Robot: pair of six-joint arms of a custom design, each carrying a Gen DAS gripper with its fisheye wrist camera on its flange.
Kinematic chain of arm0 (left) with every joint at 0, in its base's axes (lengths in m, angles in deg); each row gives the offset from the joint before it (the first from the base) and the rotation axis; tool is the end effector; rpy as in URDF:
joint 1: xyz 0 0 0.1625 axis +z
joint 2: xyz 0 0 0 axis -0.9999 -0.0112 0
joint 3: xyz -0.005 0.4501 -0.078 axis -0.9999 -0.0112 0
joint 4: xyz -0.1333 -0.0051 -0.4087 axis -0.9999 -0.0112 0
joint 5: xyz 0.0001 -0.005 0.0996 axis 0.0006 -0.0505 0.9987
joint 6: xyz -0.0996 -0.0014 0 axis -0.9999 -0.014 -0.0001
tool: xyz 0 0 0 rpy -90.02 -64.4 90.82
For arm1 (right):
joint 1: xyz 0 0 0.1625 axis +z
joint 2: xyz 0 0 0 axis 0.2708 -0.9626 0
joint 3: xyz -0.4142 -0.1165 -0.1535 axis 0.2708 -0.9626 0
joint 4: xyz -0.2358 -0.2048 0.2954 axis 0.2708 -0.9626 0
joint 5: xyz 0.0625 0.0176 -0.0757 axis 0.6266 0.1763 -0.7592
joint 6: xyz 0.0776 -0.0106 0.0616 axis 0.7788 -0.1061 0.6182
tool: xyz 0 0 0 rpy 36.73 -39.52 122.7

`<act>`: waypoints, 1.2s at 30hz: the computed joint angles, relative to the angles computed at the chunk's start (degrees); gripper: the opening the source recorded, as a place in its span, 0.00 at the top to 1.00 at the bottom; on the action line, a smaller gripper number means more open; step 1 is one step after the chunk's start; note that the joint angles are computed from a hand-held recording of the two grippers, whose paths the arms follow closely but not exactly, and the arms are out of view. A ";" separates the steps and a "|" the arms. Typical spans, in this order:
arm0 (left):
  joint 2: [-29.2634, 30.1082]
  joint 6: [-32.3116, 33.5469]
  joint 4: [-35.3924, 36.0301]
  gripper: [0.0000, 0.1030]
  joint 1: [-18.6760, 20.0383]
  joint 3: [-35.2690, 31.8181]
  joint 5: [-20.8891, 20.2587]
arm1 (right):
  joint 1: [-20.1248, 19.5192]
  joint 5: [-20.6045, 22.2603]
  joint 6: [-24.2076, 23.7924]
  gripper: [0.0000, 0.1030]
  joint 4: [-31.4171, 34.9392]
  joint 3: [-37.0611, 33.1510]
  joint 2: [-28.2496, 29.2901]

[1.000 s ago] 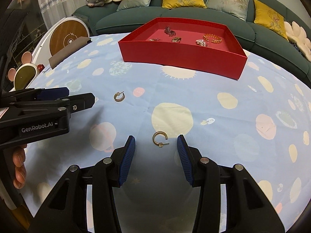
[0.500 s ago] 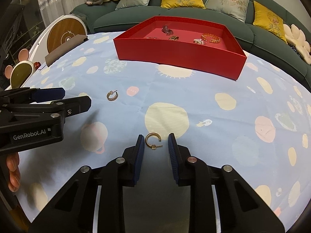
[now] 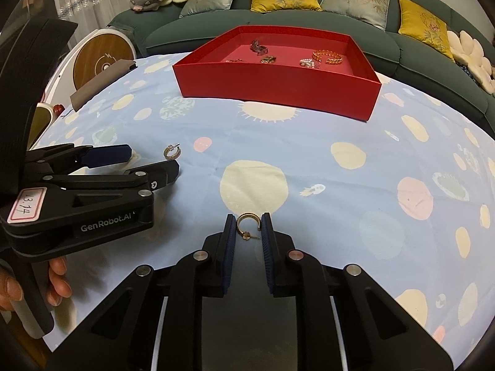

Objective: Organize jewelry
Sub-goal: 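Grasp a gold hoop earring with right tool while left tool grasps the other hoop, then carry both hoop earrings into the red tray and open both tools to release them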

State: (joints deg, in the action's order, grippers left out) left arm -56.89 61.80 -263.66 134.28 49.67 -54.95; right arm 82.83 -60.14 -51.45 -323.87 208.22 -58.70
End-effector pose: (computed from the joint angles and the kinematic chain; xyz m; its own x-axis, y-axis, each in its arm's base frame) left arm -0.1938 -0.4626 0.0163 -0.6001 0.5553 -0.5757 0.7097 0.7017 -0.0629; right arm 0.1231 -0.3703 0.0679 -0.7628 0.1843 0.6199 -0.2778 0.7722 -0.5714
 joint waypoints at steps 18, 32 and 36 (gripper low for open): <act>1.50 1.44 -4.73 0.86 0.38 -0.31 0.59 | -1.20 0.95 1.09 0.84 -2.42 2.87 -1.41; -3.29 -0.29 -2.53 0.86 -0.72 1.34 -5.00 | -0.97 1.71 0.61 0.84 -3.72 3.77 -3.11; -3.64 0.00 -2.53 0.86 -1.37 1.72 -4.89 | -0.65 1.54 0.79 0.84 -3.63 3.62 -3.62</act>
